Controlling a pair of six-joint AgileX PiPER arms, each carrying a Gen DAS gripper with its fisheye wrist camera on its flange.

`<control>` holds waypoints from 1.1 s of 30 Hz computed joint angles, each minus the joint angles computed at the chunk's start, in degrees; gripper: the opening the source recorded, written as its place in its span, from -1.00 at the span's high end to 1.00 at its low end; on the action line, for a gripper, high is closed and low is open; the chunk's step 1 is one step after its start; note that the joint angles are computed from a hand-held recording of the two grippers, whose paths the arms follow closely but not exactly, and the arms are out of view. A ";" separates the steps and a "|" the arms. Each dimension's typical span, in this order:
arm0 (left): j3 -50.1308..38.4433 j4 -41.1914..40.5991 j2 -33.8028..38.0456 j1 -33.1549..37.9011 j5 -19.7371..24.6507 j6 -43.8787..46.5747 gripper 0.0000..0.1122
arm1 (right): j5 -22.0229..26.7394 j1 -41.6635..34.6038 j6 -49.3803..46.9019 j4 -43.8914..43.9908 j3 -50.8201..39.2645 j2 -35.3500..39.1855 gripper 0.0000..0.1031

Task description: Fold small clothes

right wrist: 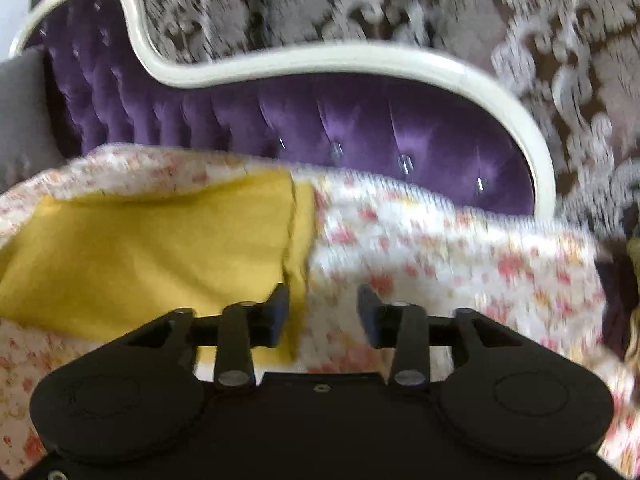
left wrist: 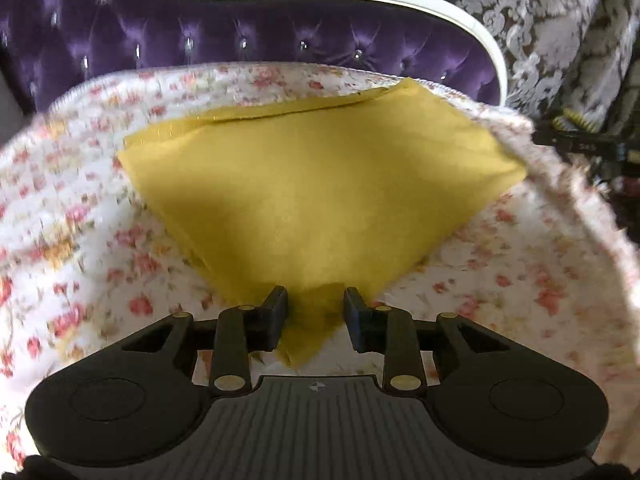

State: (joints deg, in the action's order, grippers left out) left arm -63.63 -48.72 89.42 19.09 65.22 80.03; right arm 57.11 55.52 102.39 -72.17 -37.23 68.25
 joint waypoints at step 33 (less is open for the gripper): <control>-42.83 22.67 28.58 -21.52 -23.98 -44.29 -0.29 | -32.31 -30.06 -34.83 20.93 -42.86 37.35 -0.99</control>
State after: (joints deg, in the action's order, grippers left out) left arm -106.46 -26.05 117.99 -2.43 41.24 35.74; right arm 24.79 25.46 67.56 -51.24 -80.09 105.61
